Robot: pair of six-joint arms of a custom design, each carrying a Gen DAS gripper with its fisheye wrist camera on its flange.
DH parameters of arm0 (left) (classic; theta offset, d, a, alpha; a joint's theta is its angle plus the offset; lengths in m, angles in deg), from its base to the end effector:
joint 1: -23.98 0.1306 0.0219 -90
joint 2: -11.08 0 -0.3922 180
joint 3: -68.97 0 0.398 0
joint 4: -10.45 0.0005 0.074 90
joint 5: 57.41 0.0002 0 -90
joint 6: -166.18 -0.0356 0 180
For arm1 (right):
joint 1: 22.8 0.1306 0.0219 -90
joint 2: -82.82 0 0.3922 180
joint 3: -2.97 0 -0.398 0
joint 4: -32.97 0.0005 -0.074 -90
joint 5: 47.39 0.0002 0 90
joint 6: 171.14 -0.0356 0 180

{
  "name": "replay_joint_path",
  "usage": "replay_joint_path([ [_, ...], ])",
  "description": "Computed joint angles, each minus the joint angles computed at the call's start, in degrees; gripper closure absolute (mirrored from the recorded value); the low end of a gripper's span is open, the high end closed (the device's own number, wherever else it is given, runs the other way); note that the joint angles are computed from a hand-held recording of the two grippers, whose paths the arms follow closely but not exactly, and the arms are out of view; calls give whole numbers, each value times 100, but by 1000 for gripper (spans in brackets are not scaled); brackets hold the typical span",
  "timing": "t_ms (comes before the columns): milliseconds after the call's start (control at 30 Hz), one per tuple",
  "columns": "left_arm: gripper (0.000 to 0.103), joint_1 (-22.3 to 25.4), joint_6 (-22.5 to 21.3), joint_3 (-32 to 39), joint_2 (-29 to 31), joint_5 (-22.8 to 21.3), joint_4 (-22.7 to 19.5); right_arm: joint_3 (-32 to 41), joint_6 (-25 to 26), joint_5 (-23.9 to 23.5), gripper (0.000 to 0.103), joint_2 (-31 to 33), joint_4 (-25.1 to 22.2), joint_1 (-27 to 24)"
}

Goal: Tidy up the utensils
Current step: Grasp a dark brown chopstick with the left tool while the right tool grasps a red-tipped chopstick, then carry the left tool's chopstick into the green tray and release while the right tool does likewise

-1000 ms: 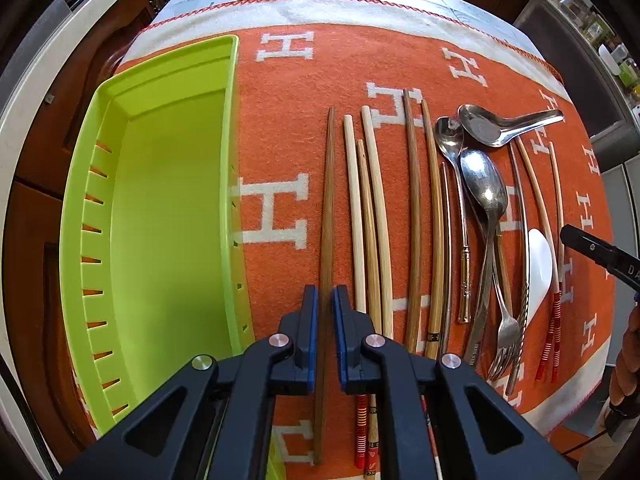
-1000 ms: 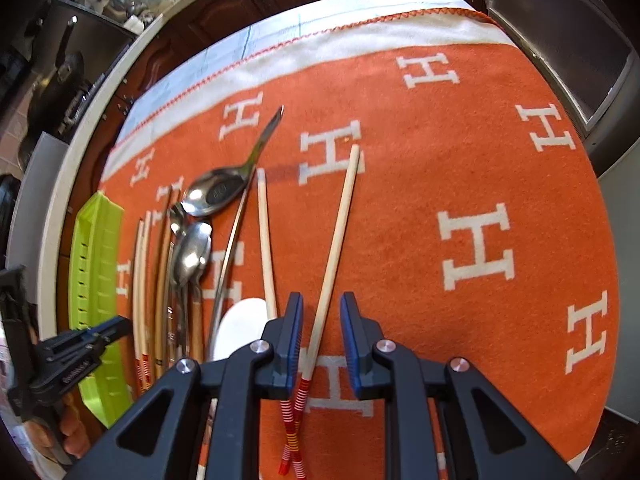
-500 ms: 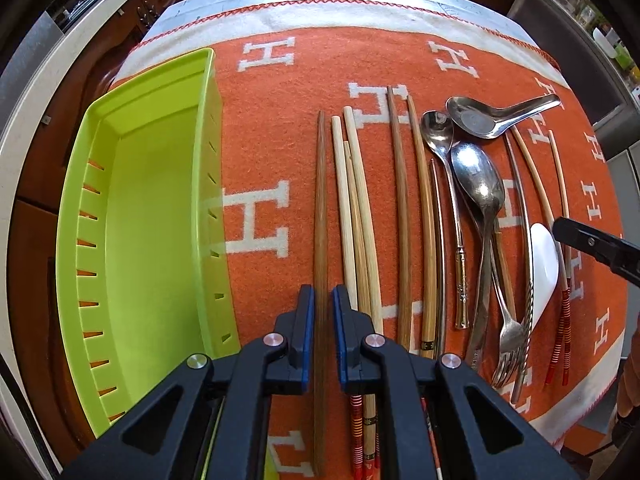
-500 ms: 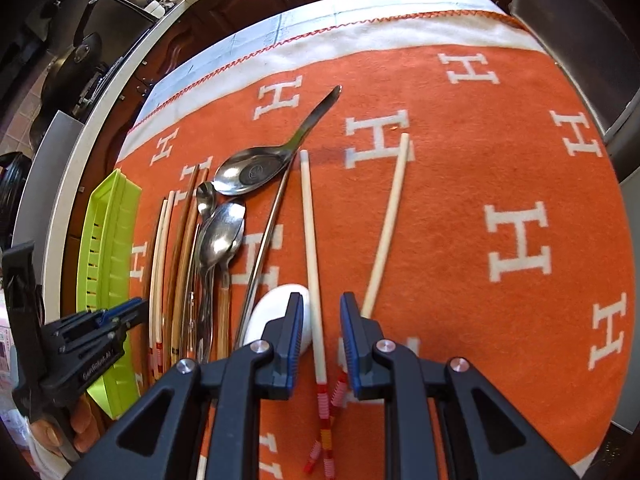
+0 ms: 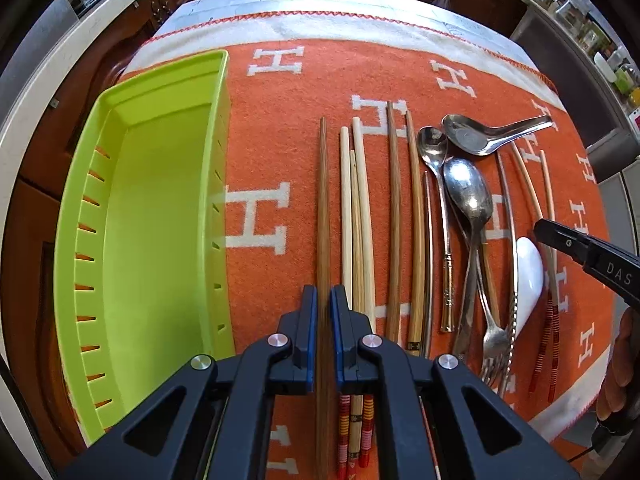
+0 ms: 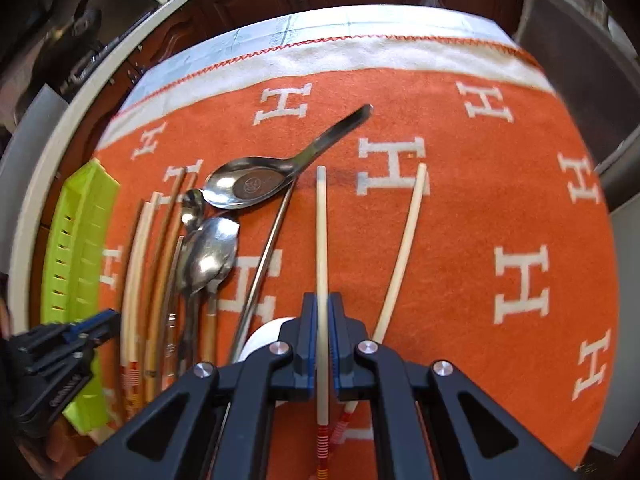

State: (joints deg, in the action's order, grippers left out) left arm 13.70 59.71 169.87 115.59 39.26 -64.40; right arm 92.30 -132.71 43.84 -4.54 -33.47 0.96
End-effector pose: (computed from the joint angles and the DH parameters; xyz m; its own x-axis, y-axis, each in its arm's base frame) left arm 0.5296 -0.1008 0.3780 -0.8678 0.4436 -0.2241 0.4652 0.8836 -0.0524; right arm 0.4353 0.1902 0.3965 -0.8439 0.4842 -0.2309 0.4265 0.8667 0.2586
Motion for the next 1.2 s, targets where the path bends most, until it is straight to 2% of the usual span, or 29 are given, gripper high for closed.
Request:
replay_joint_path([
  [200, 99, 272, -212, 191, -321, 301, -192, -226, -413, -264, 98, -476, 227, 10],
  [400, 99, 726, -448, 511, -629, 541, -143, 213, -475, -399, 98, -524, 325, 273],
  [600, 98, 1185, -505, 753, -328, 398, -95, 1082, -538, -849, 98, 65, 711, 648],
  [767, 98, 1404, -481, 619, -56, 354, -47, 1858, -602, -948, 97, 766, 863, 900],
  [1000, 97, 1489, -515, 349, -186, 377, 242, 2662, -694, -1147, 97, 1647, 1027, 1017],
  [1100, 88, 1514, -516, 315, -233, 434, 407, 2874, -779, -1150, 97, 1889, 1055, 1018],
  [1200, 71, 1556, -437, 183, -325, 530, 751, 3035, -835, -1035, 95, 2048, 907, 1031],
])
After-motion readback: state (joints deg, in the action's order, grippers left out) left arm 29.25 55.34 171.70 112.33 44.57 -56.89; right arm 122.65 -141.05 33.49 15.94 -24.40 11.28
